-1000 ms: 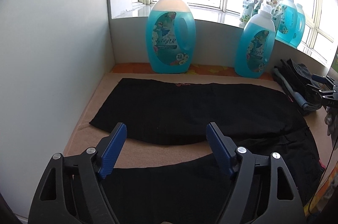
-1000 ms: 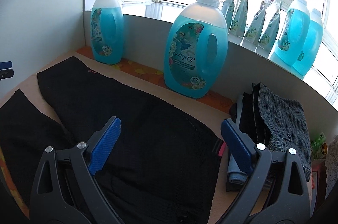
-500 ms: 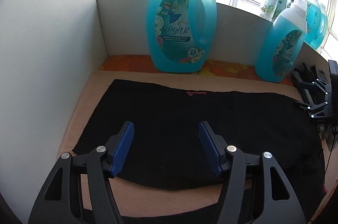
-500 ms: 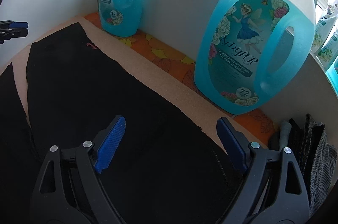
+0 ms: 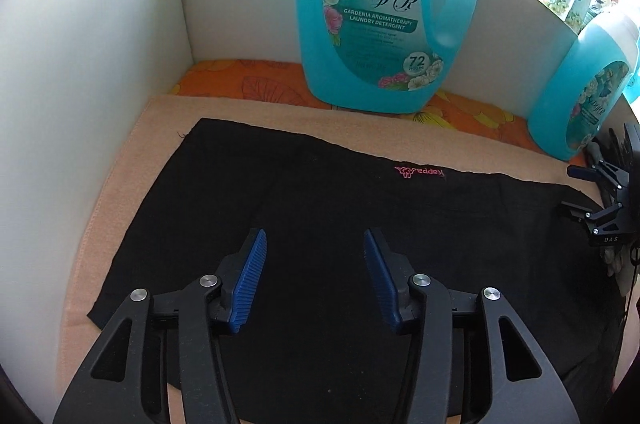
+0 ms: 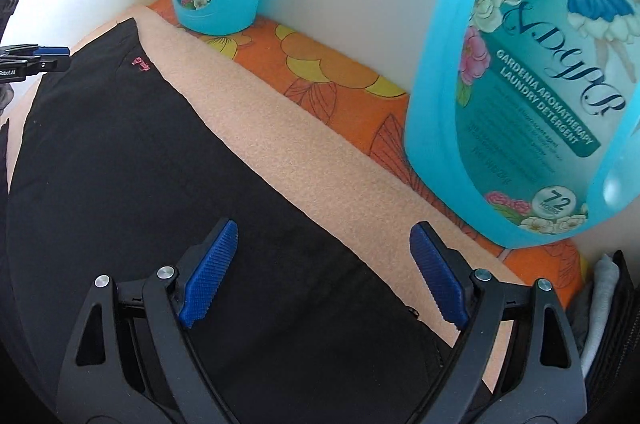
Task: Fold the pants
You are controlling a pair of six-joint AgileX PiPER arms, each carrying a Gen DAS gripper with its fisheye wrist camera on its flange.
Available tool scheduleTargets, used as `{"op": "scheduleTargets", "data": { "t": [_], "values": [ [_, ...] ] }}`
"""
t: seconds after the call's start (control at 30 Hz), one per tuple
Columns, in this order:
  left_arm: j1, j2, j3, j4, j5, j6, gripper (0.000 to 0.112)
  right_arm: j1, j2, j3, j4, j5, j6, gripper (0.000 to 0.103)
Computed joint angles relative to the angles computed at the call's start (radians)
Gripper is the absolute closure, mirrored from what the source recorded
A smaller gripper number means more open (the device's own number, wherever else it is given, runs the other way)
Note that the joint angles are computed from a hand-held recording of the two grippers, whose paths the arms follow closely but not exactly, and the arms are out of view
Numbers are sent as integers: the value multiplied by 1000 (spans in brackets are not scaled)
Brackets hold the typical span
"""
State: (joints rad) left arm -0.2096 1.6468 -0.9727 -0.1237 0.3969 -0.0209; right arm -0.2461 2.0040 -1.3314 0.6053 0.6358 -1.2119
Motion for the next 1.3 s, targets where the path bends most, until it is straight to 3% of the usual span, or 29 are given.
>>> {"op": "scheduleTargets", "data": {
  "t": [0.13,0.2,0.3,0.33,0.37,0.43,0.5,0.67,0.93,1.03,1.2,1.3],
  "values": [
    [19,36,-6,-57,-11,56,65,-20,26,-25,48,49,-23,14],
    [31,47,-5,-90,-19,82,65,-35,31,-31,81,99,-42,26],
    [51,61,-10,-147,-14,129,65,-17,-2,17,85,62,-57,40],
    [57,60,-10,-161,-11,142,65,-15,-6,18,86,81,-56,56],
    [60,59,-12,-161,-7,140,65,-11,-19,31,78,78,-52,64],
    [57,55,-16,-155,-7,129,65,15,-61,82,42,0,-27,91],
    [59,48,-23,-134,-1,100,65,12,-97,114,54,-10,-36,92],
    [89,27,-48,-232,40,159,56,-9,-250,237,155,-9,-135,95],
    [117,-7,-109,-397,165,232,49,-36,-593,521,262,35,-294,97],
    [85,-19,-134,-359,195,178,46,-36,-695,592,246,77,-275,97],
    [52,-30,-145,-435,239,182,43,-10,-854,706,190,113,-247,98],
    [11,-23,-157,-389,241,129,38,-3,-937,775,167,129,-263,98]
  ]
}}
